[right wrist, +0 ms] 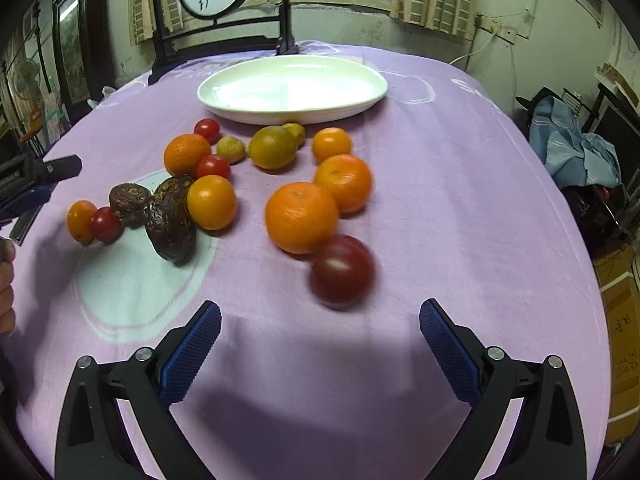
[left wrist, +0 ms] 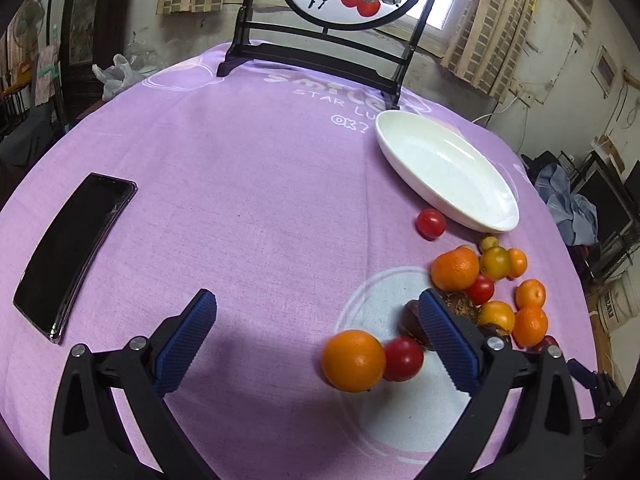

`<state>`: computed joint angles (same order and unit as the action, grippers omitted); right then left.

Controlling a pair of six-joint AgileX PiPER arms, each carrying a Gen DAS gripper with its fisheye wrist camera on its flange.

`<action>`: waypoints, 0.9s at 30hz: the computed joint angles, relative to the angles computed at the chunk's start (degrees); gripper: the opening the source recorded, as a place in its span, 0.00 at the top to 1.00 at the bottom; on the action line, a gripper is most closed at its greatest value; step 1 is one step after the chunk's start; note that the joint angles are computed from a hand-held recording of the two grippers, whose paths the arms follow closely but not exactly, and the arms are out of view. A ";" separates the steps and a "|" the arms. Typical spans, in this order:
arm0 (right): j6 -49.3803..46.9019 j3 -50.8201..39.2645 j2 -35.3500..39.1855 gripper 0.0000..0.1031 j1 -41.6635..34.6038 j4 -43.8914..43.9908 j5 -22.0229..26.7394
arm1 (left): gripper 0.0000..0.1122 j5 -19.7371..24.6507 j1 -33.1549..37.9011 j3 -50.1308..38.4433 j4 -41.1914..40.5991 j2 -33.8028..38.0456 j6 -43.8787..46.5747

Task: Organize fruits
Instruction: 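Grasp the dark red plum with the right tool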

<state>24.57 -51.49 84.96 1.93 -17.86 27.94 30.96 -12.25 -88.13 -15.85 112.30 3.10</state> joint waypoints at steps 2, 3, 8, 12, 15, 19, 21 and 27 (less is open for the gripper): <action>-0.17 -0.53 -0.11 0.03 -0.80 -0.19 1.07 | 0.12 0.39 -0.46 -0.30 1.07 0.23 -0.31; 0.85 -1.00 0.47 0.03 -0.89 -1.39 1.59 | 0.12 0.90 -0.56 -0.57 1.26 0.46 -0.48; -6.30 -7.02 7.61 0.31 -2.56 5.66 4.12 | 0.12 3.06 0.32 -1.89 -0.56 1.61 -0.33; -6.46 -10.29 9.92 0.62 -1.89 6.34 4.31 | 0.12 2.72 0.41 -2.24 1.47 2.19 -2.72; -10.17 -9.27 8.87 0.62 -1.67 10.52 3.18 | 0.12 1.97 -0.30 -1.97 4.61 2.25 -4.30; -13.09 -5.40 5.61 0.62 -1.81 15.43 1.06 | 0.12 2.80 -0.60 -0.25 2.72 0.42 0.87; -13.65 -4.05 4.71 0.62 -1.07 15.84 0.48 | 0.12 4.00 -0.92 1.28 0.48 -1.21 6.43; -17.61 -1.75 2.48 0.62 -0.72 19.20 -0.79 | 0.12 2.90 -2.30 7.50 8.67 -3.85 7.93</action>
<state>6.96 -53.24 87.45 1.21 1.34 27.15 33.86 -14.55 -80.63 -7.18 108.45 11.03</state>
